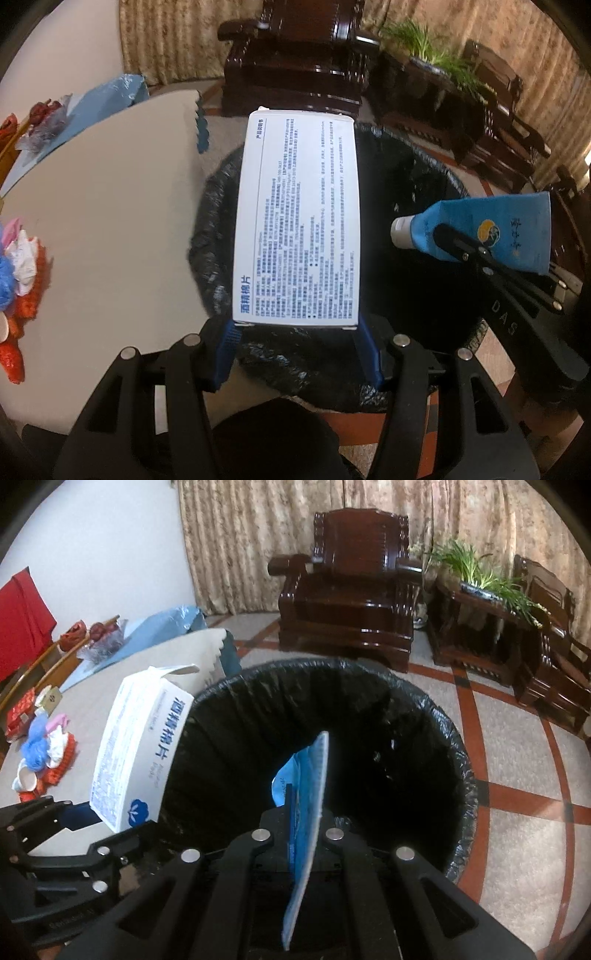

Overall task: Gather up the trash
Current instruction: 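Carry the tissue box and blue bag over the black trash bin, then open both grippers to drop the box and bag into the bin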

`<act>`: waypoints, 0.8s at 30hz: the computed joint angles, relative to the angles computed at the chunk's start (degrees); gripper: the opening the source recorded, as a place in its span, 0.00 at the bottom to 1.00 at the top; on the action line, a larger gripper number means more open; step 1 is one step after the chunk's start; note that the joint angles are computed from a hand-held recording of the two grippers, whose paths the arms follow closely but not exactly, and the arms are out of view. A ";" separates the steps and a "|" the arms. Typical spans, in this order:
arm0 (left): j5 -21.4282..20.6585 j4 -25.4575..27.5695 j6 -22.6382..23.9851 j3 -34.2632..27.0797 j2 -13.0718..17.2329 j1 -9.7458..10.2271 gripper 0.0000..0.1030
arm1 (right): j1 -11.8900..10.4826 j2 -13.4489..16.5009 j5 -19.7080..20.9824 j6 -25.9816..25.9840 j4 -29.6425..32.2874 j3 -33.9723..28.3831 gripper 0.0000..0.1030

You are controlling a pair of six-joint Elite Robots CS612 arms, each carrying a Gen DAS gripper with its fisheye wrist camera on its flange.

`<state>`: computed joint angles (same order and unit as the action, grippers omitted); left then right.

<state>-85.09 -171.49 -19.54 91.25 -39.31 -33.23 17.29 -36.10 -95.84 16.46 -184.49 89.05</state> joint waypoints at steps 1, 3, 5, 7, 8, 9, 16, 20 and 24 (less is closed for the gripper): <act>-0.08 0.56 0.05 -0.34 0.22 -0.02 0.52 | -0.06 0.15 -0.06 -0.17 0.47 -0.16 0.02; -0.19 2.85 0.07 -1.31 0.75 0.04 0.52 | -0.52 0.45 0.22 -0.44 2.39 -0.63 0.02; -0.57 5.37 0.07 -2.55 1.29 0.03 0.52 | -0.65 0.71 0.14 -0.26 5.17 -1.42 0.02; 0.22 7.34 0.58 -3.42 1.67 -0.11 0.52 | -0.64 0.77 -0.21 0.28 8.60 -2.20 0.02; 0.28 7.84 0.77 -3.64 1.79 -0.08 0.52 | -0.72 0.76 0.07 0.42 10.10 -2.42 0.02; 0.39 8.45 0.90 -4.01 1.94 -0.06 0.52 | -0.76 0.67 0.11 0.55 11.04 -2.52 0.02; -0.14 10.48 1.58 -4.83 2.01 0.34 0.59 | -1.12 0.20 0.18 2.56 17.61 -3.35 0.18; 0.63 8.87 1.56 -3.78 1.27 0.19 0.66 | -1.14 -0.42 -0.78 3.93 17.30 -2.83 0.27; 1.36 6.32 1.65 -1.51 -0.20 0.29 0.68 | -0.50 -1.72 -1.76 3.98 15.60 -1.47 0.27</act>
<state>-83.72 -165.17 -17.89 89.74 -39.51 -32.94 16.79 -37.82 -97.60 20.44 -168.89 87.58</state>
